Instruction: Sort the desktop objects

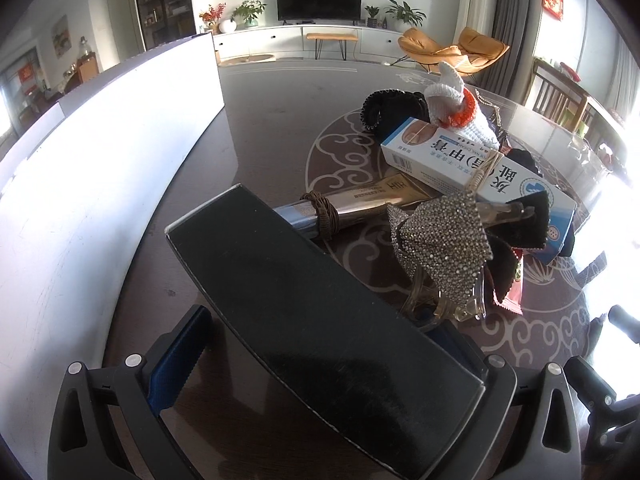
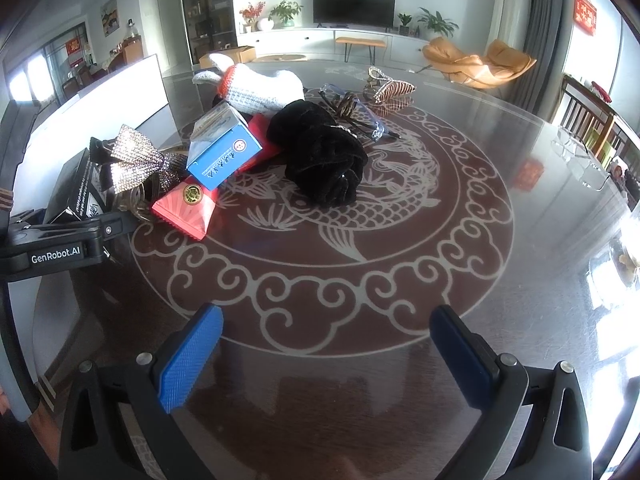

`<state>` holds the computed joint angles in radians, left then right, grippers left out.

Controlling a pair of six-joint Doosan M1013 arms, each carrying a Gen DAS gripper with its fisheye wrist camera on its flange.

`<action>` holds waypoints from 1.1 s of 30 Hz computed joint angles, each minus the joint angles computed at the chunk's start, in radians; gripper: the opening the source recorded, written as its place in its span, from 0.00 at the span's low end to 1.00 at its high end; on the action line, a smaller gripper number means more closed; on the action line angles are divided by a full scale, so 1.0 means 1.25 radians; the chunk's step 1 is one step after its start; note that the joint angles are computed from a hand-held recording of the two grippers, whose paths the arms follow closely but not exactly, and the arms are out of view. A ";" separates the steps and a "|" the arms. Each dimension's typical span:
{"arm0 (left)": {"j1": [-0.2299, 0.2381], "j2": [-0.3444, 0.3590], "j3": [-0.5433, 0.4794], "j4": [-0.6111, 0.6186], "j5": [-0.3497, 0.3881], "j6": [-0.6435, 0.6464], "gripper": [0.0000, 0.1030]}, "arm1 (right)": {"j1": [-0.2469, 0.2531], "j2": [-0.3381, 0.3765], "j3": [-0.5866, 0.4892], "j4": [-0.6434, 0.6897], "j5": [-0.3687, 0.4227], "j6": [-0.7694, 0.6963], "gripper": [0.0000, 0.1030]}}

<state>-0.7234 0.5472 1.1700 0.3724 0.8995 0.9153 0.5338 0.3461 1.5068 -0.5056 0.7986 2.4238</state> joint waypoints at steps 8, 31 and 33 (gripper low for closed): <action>0.000 0.000 0.000 0.000 0.000 0.000 1.00 | 0.001 0.000 0.000 0.001 0.000 0.001 1.00; 0.000 0.000 0.000 0.001 0.000 -0.001 1.00 | 0.005 0.003 -0.004 -0.010 0.011 0.008 1.00; 0.000 0.000 0.000 0.001 0.000 -0.001 1.00 | 0.005 0.003 -0.003 -0.011 0.011 0.008 1.00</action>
